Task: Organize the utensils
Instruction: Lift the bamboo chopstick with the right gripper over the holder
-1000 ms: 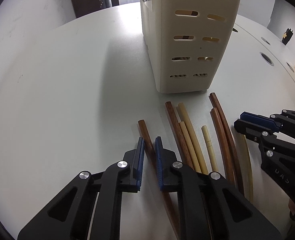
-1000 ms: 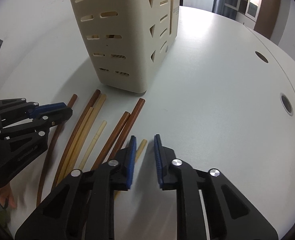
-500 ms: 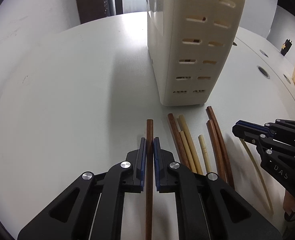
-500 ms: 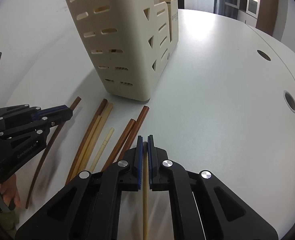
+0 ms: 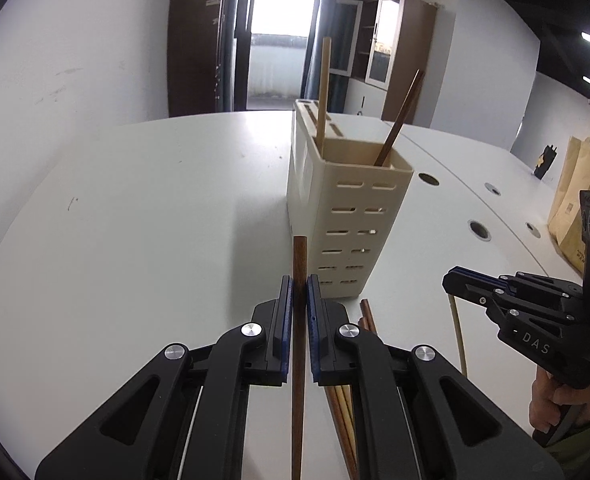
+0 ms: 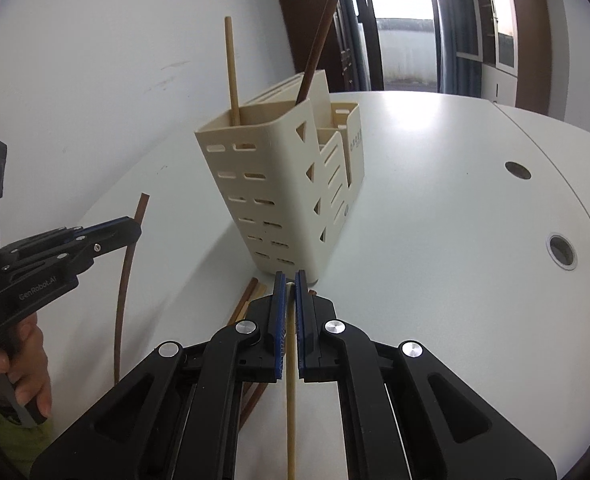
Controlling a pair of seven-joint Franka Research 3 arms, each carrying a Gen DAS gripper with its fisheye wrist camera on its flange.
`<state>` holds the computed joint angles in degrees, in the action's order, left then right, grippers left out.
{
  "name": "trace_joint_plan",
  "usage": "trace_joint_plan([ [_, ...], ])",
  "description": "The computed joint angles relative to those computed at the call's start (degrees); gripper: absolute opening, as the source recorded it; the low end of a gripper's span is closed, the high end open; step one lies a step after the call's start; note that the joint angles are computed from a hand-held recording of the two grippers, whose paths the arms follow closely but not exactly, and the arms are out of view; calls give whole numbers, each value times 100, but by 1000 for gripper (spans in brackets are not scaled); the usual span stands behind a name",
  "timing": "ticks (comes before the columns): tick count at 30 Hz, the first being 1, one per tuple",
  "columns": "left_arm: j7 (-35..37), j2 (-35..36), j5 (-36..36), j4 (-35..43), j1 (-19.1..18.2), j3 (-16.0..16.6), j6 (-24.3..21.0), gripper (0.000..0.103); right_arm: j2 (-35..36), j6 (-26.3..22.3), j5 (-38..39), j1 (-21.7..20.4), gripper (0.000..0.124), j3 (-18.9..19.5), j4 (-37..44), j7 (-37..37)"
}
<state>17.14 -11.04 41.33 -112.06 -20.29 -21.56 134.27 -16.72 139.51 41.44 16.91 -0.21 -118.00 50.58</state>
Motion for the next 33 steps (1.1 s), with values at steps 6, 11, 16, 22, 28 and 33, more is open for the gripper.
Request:
trace_joint_plan([
  [6,-126,-70,361,186,20,-145,-65,6,-226,290,389,121,5,-71,-95,-331],
  [11,-51,-13,610,478,-25,-199,-261,6,-313,449,494,207,5,-95,-5,-438],
  [16,-37,39,959,766,-52,-237,-369,6,-262,500,519,236,5,-93,207,-466],
  [22,-314,94,1507,969,-7,-213,-189,7,-91,652,834,368,5,-140,588,-847],
  [28,-645,237,2098,1097,53,-186,4,7,27,967,1451,505,5,-172,845,-1333],
  [33,-912,343,2551,1179,80,-117,203,7,231,1162,1950,560,5,-165,1042,-1664],
])
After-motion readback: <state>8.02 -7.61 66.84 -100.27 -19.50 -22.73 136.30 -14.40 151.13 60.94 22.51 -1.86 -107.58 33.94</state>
